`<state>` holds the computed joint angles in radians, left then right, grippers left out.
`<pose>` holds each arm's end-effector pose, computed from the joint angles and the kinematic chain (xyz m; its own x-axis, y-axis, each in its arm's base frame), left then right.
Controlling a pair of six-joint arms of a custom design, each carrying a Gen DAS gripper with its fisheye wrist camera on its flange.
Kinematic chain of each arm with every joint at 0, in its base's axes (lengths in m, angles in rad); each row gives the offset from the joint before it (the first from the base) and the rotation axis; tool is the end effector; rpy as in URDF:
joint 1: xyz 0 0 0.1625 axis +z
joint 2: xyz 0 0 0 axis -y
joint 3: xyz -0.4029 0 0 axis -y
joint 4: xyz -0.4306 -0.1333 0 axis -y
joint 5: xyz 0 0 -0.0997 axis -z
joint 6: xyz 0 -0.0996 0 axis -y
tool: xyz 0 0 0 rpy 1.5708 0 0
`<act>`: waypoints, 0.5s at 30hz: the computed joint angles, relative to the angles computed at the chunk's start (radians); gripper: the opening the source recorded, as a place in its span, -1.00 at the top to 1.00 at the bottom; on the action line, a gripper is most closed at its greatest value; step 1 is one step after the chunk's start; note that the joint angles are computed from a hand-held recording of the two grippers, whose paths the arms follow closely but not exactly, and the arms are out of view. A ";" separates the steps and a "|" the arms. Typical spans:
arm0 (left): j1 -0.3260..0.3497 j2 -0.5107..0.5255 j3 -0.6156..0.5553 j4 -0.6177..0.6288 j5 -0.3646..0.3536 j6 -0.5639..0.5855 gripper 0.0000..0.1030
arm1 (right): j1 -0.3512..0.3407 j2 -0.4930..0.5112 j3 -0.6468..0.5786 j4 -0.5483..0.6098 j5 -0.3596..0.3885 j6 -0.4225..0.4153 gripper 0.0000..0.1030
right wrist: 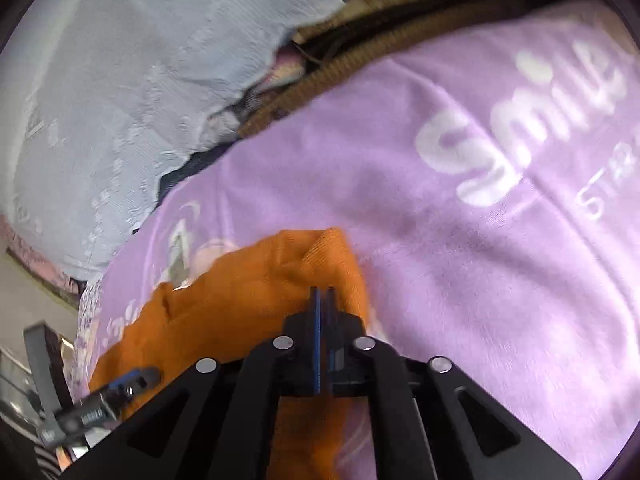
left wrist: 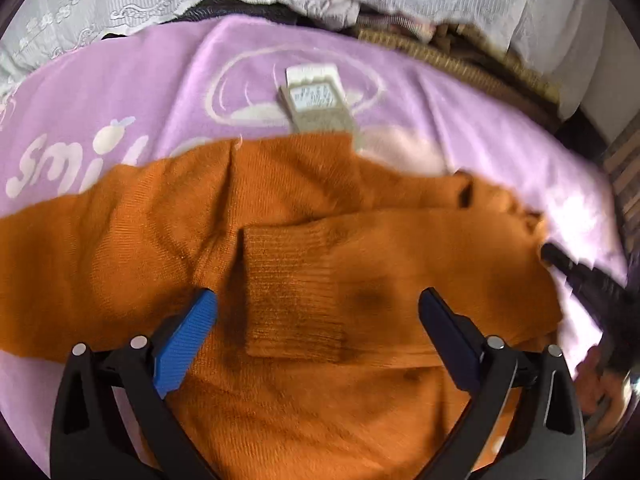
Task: Fold small clothes
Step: 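Open the right tool and release the sleeve on the cardigan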
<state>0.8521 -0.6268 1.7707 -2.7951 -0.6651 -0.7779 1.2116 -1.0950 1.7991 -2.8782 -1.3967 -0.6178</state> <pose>-0.2416 -0.5977 -0.0464 -0.8211 -0.2709 -0.5024 0.1123 0.7862 -0.6076 -0.0877 -0.6619 0.2177 -0.9474 -0.2393 0.2124 -0.3181 0.7757 -0.5451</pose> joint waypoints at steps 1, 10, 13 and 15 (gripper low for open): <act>-0.007 -0.010 0.019 -0.062 -0.012 0.029 -0.91 | -0.002 -0.037 0.033 0.021 0.027 -0.050 0.92; 0.000 0.036 -0.062 0.195 0.037 -0.066 -0.91 | -0.021 -0.068 0.072 0.093 -0.089 -0.196 1.00; -0.021 0.007 -0.012 0.102 0.040 -0.057 -0.91 | -0.008 -0.089 0.094 0.060 -0.060 -0.192 0.89; -0.026 -0.015 0.024 -0.004 0.034 -0.021 -0.91 | 0.016 -0.090 0.084 0.045 -0.033 -0.180 0.89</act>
<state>0.8257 -0.6413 1.7942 -2.7987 -0.6307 -0.7984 1.2278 -1.1855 1.8829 -2.8335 -1.4298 -0.7979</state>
